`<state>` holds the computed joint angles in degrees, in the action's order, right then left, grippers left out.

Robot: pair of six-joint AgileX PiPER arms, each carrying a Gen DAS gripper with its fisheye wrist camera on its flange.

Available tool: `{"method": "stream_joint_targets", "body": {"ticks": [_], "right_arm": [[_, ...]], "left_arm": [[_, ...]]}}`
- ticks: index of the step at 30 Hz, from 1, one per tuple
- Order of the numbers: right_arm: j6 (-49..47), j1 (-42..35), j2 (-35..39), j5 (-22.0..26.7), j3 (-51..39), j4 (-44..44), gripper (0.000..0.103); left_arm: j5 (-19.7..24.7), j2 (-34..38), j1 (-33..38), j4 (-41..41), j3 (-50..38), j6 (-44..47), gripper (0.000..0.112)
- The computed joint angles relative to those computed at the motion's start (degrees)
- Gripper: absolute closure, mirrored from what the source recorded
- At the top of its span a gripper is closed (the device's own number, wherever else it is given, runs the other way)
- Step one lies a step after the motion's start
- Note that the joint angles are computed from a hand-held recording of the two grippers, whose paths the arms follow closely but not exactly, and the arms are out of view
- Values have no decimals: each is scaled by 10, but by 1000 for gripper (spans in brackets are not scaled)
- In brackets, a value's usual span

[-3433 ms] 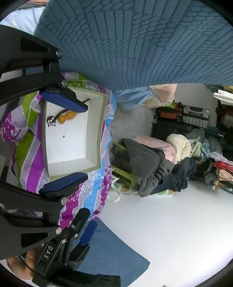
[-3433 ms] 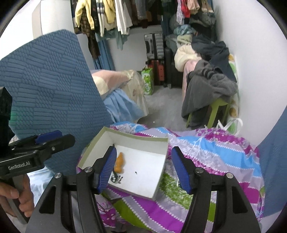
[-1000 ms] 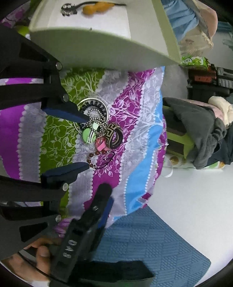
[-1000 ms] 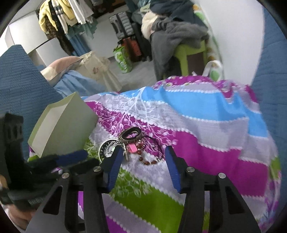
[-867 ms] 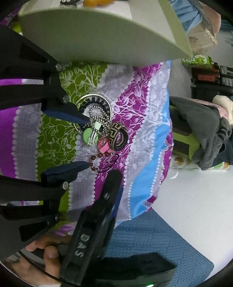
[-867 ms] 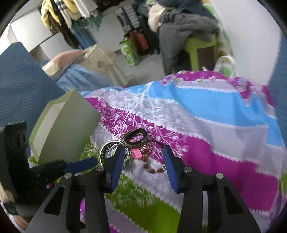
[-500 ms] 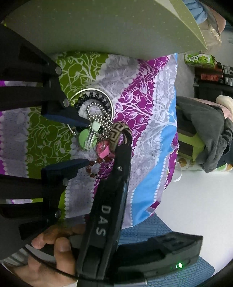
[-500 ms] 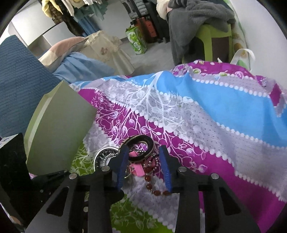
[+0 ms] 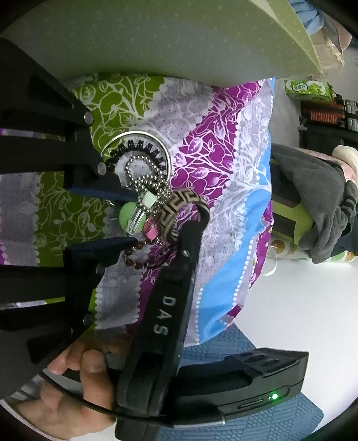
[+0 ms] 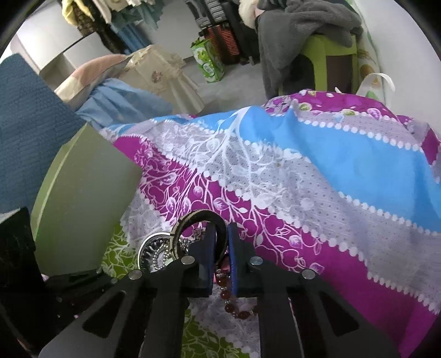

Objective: Organize jewelry
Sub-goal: 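Grasp the patterned bangle with the right gripper and lift it, then grasp the green round pendant with the left gripper while the right gripper holds the bangle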

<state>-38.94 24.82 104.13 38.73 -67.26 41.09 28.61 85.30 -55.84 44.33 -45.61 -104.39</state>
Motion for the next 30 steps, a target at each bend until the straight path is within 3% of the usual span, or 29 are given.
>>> {"method": "stream_joint_targets", "body": {"ticks": [6, 13, 17, 26, 30], "right_arm": [[22, 2, -55, -42, 43, -19, 96], [127, 14, -123, -84, 116, -107, 96], [227, 30, -167, -105, 163, -189, 96], [374, 50, -272, -98, 251, -298, 96], [408, 58, -300, -84, 273, -301, 96]], "left_arm": [[17, -22, -21, -13, -2, 0, 86], [34, -55, -50, -31, 9, -16, 86], [87, -65, -82, -36, 2, -21, 86], [132, -93, -106, -69, -23, 19, 86], [144, -98, -99, -89, -42, 55, 86]]}}
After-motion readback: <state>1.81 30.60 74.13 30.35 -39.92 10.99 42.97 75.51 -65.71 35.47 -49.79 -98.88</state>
